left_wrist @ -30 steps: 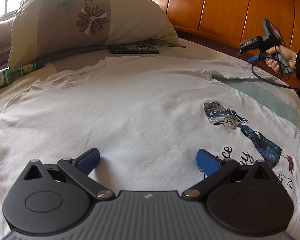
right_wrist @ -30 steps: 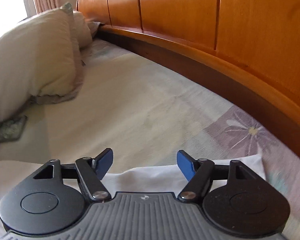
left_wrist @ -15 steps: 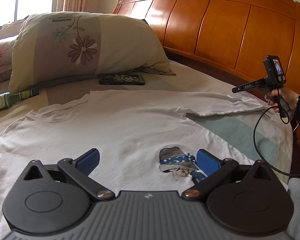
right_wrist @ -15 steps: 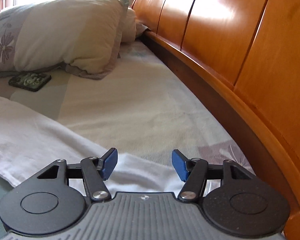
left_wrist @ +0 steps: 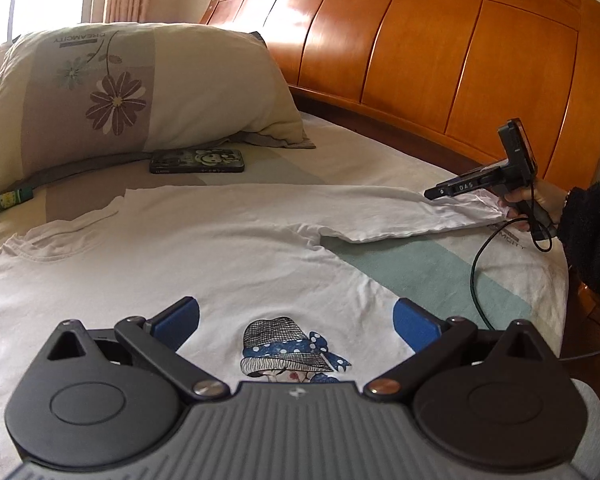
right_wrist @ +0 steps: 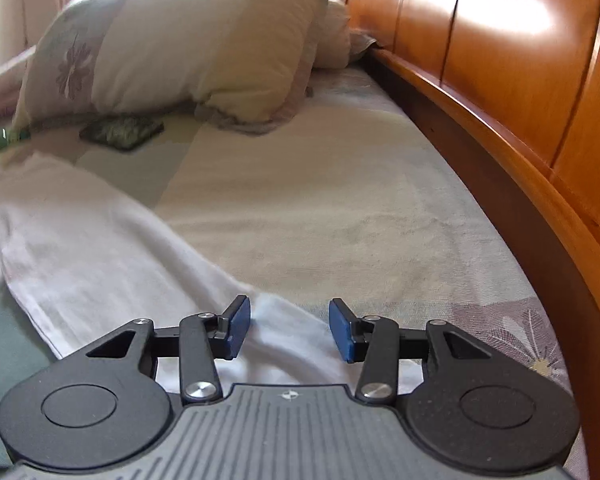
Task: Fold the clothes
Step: 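Sweep the open right tool along the sleeve toward its cuff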
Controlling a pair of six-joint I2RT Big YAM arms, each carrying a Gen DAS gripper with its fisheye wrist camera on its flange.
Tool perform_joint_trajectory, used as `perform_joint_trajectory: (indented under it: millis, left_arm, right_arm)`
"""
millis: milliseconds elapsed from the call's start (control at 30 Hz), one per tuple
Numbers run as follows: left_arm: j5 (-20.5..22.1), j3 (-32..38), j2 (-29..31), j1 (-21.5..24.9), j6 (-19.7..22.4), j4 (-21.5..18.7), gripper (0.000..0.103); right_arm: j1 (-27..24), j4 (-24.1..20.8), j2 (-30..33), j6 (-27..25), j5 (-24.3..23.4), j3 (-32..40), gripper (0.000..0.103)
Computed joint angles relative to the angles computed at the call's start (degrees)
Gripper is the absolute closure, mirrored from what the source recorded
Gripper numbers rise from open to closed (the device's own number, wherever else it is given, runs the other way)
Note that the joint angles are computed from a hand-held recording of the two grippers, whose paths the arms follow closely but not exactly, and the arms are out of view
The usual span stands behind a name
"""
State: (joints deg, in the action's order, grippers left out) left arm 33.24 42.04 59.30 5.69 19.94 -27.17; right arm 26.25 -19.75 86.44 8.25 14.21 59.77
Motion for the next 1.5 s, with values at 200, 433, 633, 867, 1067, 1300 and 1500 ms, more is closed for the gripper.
perform_joint_trajectory:
  millis: [200,433,633,867,1067,1300,1500]
  left_arm:
    - [0.3,-0.1,-0.4,-0.8,-0.3,-1.0,0.001]
    - [-1.0,-0.4,-1.9,-1.0,-0.2,-1.8,0.001]
    - [-0.6,0.1,-4.2,0.0,0.6,-3.8,0.001]
    - [0.9,0.5,-5.3,2.8,3.3,-7.1,0.001]
    - [2.4,0.0,-4.5,3.6,2.4,-6.9,0.001]
    - [2.5,-0.3,-5.3,2.4,2.1,-7.0,0.001]
    - [1.4,-0.3,-6.6,1.8,3.3,-8.7,0.001]
  right_arm:
    - [-2.4,2.2,-1.4,10.5,4.6,-0.7,0.049]
    - [1.1,7.0,-0.4,19.9,-8.5,2.7,0.039]
    - [1.3,11.3,11.8,36.2,-22.9,13.0,0.034]
    - [2.7,6.1,10.4,38.4,-14.1,11.8,0.036]
    - [0.2,0.9,0.4,37.5,-4.9,2.1,0.037]
    - [0.9,-1.2,-3.2,39.6,-1.0,0.7,0.025]
    - [8.5,-9.1,3.2,28.9,13.5,5.2,0.019]
